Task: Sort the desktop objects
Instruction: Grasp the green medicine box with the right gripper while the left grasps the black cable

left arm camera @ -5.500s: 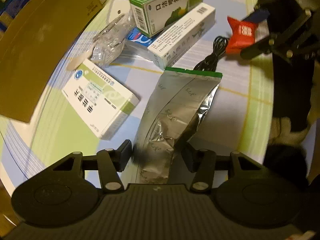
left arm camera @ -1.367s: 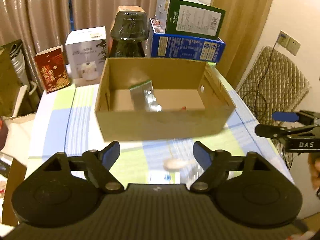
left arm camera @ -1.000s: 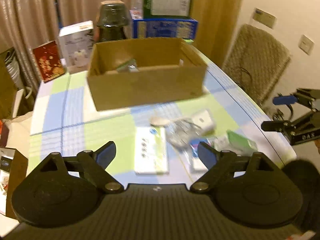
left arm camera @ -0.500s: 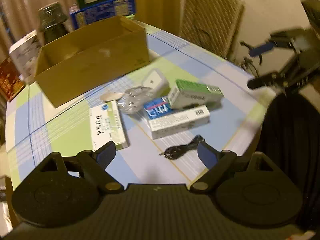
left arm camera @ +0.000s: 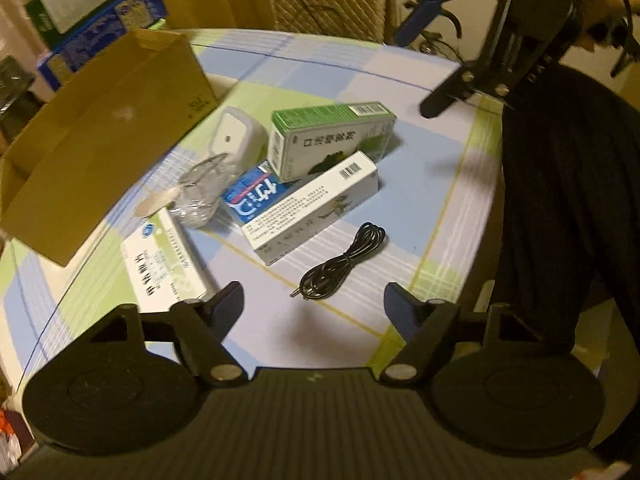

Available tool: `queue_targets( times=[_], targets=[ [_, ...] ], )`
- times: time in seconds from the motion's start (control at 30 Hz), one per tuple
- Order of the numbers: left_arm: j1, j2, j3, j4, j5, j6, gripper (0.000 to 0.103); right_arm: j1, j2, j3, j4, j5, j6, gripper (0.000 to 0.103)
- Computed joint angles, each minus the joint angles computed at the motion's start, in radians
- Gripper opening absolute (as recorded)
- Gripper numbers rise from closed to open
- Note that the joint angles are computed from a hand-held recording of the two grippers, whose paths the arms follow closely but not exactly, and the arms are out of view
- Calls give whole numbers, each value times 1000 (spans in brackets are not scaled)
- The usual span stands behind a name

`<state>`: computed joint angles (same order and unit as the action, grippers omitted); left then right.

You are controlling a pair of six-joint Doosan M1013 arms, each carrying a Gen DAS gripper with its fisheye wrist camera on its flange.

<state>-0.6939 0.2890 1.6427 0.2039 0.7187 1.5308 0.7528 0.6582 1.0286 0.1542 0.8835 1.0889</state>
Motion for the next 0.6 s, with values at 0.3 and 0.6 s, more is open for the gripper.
queue_targets(
  times=[0.3, 0.6],
  targets=[
    [37, 82, -61, -135, 40, 216, 52, -6, 71, -97, 0, 83, -75, 59],
    [52, 136, -103, -220, 62, 373, 45, -12, 145, -207, 2, 199, -105, 46]
  ],
)
